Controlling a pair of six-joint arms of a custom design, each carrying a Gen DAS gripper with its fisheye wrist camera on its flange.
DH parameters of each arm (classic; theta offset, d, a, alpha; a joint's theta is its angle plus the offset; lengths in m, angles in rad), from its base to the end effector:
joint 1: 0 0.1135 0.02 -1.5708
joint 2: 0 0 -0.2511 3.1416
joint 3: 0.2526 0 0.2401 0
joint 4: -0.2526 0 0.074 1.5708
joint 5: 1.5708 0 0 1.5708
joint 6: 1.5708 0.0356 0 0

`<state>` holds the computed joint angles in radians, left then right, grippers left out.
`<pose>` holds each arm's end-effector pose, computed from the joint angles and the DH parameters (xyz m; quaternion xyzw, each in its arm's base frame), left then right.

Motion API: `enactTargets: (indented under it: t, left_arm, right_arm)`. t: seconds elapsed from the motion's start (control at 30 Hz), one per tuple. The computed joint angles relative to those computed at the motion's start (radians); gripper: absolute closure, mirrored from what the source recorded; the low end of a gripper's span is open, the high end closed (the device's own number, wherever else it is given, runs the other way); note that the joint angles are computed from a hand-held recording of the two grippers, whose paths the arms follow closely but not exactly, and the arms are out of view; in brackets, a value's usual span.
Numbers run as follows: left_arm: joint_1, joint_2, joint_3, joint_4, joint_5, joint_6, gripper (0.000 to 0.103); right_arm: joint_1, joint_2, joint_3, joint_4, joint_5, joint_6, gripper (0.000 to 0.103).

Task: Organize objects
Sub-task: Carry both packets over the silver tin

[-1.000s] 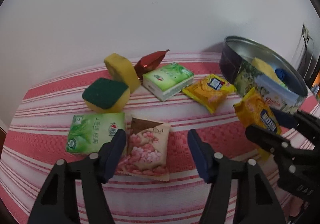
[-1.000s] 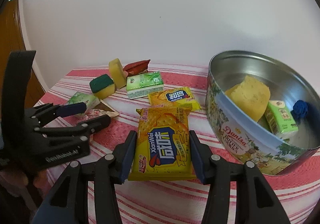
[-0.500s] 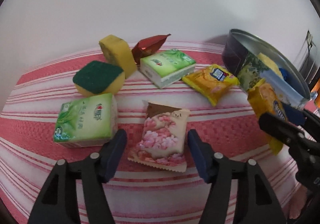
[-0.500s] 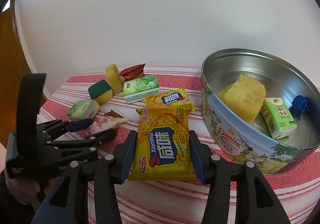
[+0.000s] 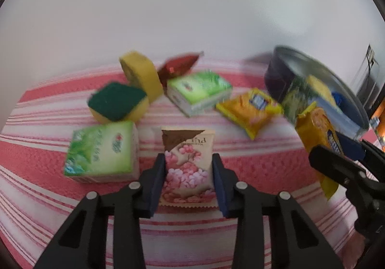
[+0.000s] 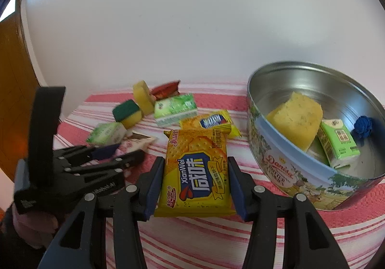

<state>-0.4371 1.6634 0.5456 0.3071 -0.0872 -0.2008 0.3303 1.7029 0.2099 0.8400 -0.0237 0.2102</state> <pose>0.2499 -0.1133 0.1014 0.0933 0.9232 -0.0778 0.3646 0.2060 0.0715 0.0687 -0.0590 0.8945 0.1285 0.4240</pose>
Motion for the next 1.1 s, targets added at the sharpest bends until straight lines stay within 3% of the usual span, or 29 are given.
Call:
enactTargets:
  t: [0.13, 0.3, 0.5, 0.87, 1.1]
  left_arm:
    - [-0.051, -0.092, -0.113, 0.160, -0.115, -0.021, 0.066]
    - [-0.071, -0.160, -0.151, 0.182, -0.150, -0.071, 0.066]
    - [-0.199, -0.069, -0.054, 0.181, -0.252, -0.140, 0.066]
    - [-0.365, 0.068, 0.195, 0.107, -0.296, -0.170, 0.066]
    - [-0.436, 0.196, 0.395, 0.034, -0.318, -0.170, 0.066]
  right_arm:
    - [-0.024, -0.069, -0.047, 0.034, -0.028, -0.015, 0.049]
    - [-0.084, -0.187, -0.084, 0.012, -0.049, -0.028, 0.049]
    - [-0.278, -0.296, -0.109, -0.019, -0.138, -0.071, 0.049]
    - [-0.650, -0.165, -0.001, -0.034, -0.305, -0.165, 0.049]
    - [-0.789, -0.057, 0.076, 0.004, -0.319, -0.215, 0.049]
